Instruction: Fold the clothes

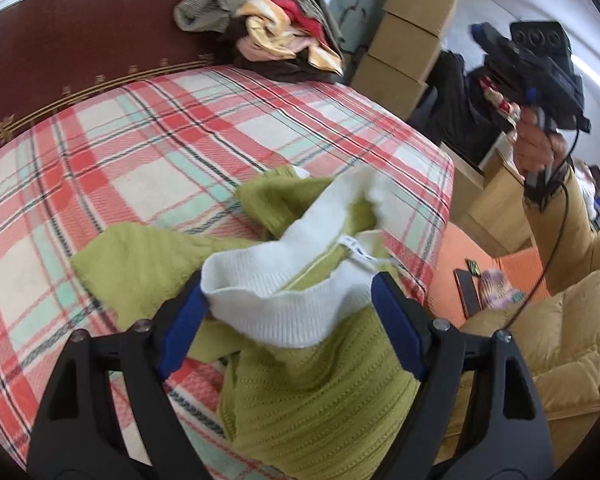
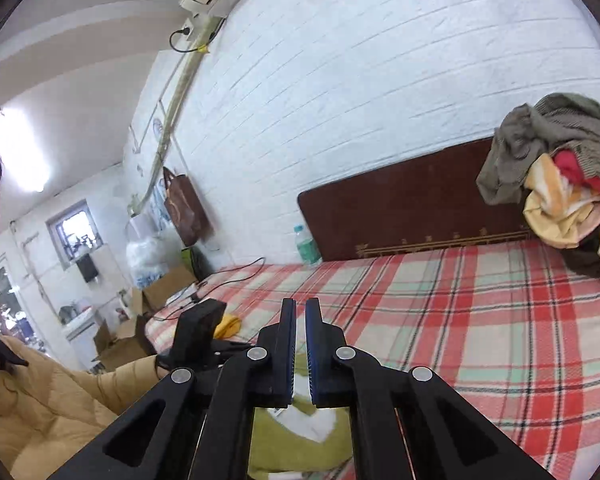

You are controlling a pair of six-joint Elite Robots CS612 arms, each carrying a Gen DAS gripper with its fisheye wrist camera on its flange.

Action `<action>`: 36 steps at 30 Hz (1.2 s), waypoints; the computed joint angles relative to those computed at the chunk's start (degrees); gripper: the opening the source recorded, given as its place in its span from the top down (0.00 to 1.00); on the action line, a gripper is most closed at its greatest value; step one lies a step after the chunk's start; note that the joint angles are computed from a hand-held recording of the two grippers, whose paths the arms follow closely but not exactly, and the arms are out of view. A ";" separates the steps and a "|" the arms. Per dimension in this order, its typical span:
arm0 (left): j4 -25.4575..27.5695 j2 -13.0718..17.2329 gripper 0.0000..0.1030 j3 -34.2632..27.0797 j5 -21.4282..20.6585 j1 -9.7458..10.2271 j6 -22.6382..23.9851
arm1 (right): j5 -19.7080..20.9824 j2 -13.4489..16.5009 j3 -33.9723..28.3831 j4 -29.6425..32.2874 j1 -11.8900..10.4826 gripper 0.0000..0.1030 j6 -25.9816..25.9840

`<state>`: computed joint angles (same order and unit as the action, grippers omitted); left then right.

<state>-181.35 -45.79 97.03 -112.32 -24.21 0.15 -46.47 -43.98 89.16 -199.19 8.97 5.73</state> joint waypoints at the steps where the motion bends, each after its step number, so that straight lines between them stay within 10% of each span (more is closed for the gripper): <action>1: 1.17 0.20 0.20 -0.48 -0.52 -0.11 0.76 | -0.44 0.01 0.08 2.72 0.18 0.88 -1.26; 4: 3.05 0.86 0.19 -1.25 -2.89 0.15 1.13 | -1.75 0.34 -0.35 12.14 0.94 0.61 -6.04; 10: 3.13 0.34 0.19 0.16 -8.05 0.67 1.88 | -6.95 4.16 -6.58 30.33 4.04 0.48 -18.15; 18: -0.58 -1.41 0.19 4.64 -12.92 0.61 -0.44 | -0.17 6.22 -12.66 41.14 6.93 0.21 -37.82; 23: -0.63 -1.89 0.19 5.70 -12.11 -0.22 -0.51 | -6.90 7.18 -17.31 54.54 9.69 0.29 -50.12; 25: -1.01 -2.08 0.19 6.07 -11.67 0.03 -1.54 | -10.47 7.60 -18.59 58.66 10.42 0.65 -50.96; 27: -2.93 -2.38 0.19 6.76 -10.77 0.41 -2.76 | -11.29 7.27 -17.72 57.57 10.44 0.78 -50.62; 36: -7.28 -2.54 0.19 5.60 -9.48 1.44 -2.29 | 2.23 1.07 -6.36 39.06 5.55 0.91 -36.01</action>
